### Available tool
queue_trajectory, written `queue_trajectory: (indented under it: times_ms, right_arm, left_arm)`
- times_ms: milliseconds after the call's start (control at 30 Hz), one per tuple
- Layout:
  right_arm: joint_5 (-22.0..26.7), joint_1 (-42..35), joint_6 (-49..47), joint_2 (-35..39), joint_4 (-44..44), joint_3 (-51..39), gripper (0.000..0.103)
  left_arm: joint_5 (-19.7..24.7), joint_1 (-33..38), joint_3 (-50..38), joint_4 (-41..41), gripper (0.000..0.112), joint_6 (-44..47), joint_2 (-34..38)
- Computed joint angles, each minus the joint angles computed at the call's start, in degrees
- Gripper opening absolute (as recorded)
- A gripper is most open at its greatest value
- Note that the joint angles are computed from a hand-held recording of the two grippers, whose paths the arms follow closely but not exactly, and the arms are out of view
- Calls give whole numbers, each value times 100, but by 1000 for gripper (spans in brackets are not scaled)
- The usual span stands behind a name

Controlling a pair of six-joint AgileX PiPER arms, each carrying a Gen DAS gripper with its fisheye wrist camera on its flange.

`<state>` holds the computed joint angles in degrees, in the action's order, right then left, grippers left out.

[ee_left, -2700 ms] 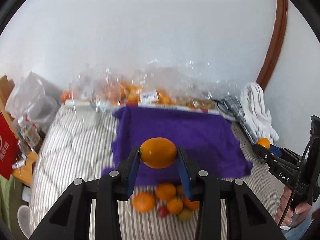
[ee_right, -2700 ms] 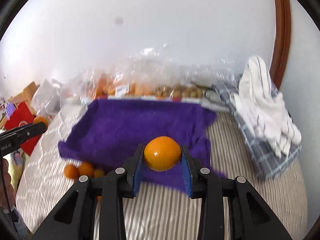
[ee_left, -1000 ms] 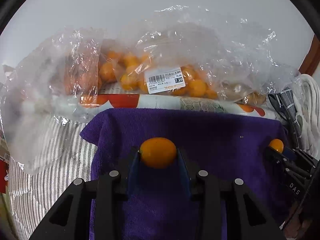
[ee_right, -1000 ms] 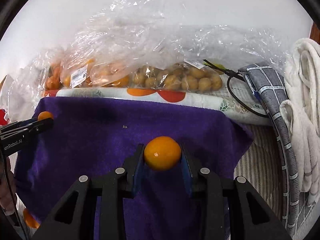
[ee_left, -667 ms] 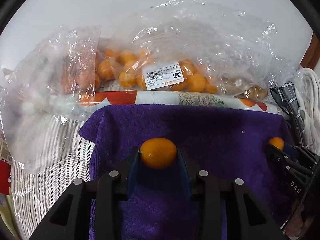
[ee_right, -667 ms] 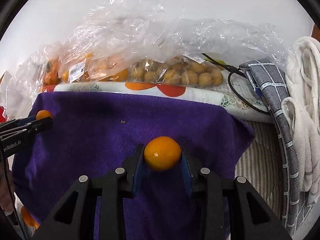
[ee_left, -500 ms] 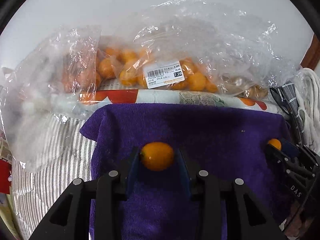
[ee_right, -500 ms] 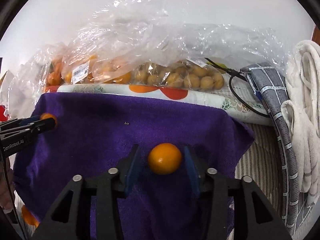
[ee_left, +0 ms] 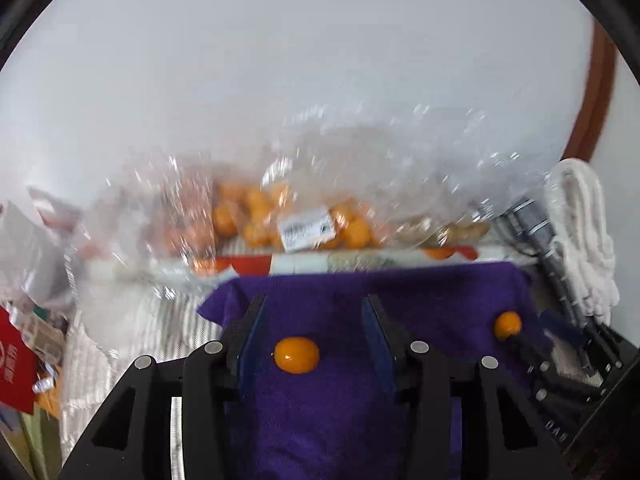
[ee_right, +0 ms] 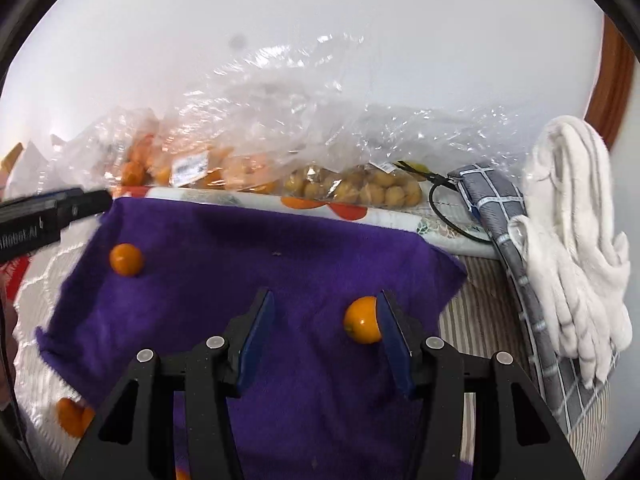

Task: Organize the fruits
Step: 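Open both grippers to drop the kumquats onto the purple towel, then move both open grippers back toward the fruit pile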

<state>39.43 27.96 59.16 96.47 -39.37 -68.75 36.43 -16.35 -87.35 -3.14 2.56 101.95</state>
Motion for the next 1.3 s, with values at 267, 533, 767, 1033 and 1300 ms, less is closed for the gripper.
queue_trajectory:
  times_ms: [267, 533, 767, 1033, 1300]
  right_arm:
    - [746, 801, 701, -914, -79, 607, 53]
    - [1062, 1433, 1289, -1470, 15, 1122, 53]
    - [1089, 1909, 1975, -1680, -80, 1560, 53]
    - [765, 2511, 2910, -1516, -629, 1989, 53]
    - [345, 2749, 3302, -1165, -918, 2105, 35]
  left_arm:
    - [-315, 364, 1428, -776, 45, 700, -1361]
    - [-124, 1179, 2896, -2062, 45, 2321, -2562]
    - [-13, 1820, 3718, -2469, 45, 3104, -3242]
    - [25, 2750, 4495, -2931, 45, 3992, -3405]
    - [-318, 3159, 5129, -3376, 45, 4682, -3260]
